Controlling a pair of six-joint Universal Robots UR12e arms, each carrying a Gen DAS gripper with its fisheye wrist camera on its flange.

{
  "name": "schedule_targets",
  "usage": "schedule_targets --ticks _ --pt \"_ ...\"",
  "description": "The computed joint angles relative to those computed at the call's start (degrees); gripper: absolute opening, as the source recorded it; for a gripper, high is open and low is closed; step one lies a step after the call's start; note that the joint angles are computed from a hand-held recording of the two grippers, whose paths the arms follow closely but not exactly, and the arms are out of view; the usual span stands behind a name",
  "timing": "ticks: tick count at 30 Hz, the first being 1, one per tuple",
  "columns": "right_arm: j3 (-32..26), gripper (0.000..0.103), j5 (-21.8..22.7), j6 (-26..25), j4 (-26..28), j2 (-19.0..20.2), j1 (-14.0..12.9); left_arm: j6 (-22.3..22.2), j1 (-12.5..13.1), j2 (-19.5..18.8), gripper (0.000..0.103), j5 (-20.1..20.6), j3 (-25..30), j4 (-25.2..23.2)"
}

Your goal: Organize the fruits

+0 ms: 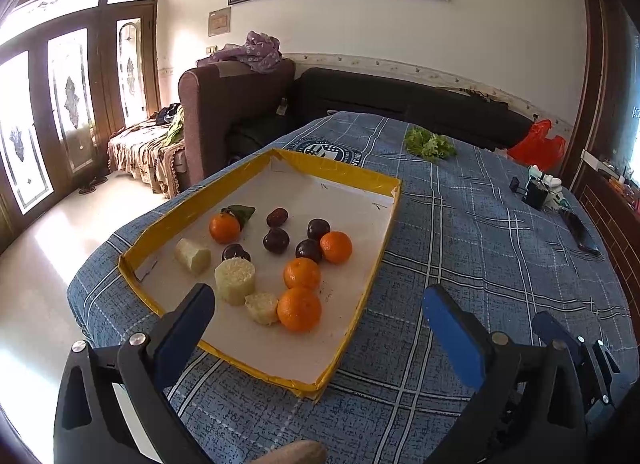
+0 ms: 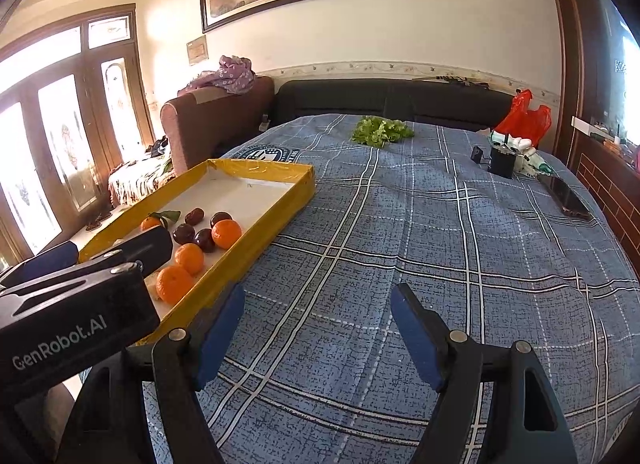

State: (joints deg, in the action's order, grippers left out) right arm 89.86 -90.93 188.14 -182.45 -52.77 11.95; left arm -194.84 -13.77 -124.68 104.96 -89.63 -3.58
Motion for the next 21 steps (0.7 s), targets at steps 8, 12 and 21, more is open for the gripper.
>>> schedule_targets --ticks 8,12,21 --pt "-0.1 0.081 0.2 0.2 0.5 0.1 -0.1 0.1 -0.1 -0.1 0.103 0.2 0.1 -0.7" --pt "0.0 0.081 0.2 0.3 0.5 0.1 -0.1 0.3 -0.2 -0.1 0.103 0.2 0.1 -0.7" --pt "-0.2 0.081 0.3 0.6 0.8 0.1 -0.2 0.8 -0.4 -0.2 0.103 0.2 0.2 -0.9"
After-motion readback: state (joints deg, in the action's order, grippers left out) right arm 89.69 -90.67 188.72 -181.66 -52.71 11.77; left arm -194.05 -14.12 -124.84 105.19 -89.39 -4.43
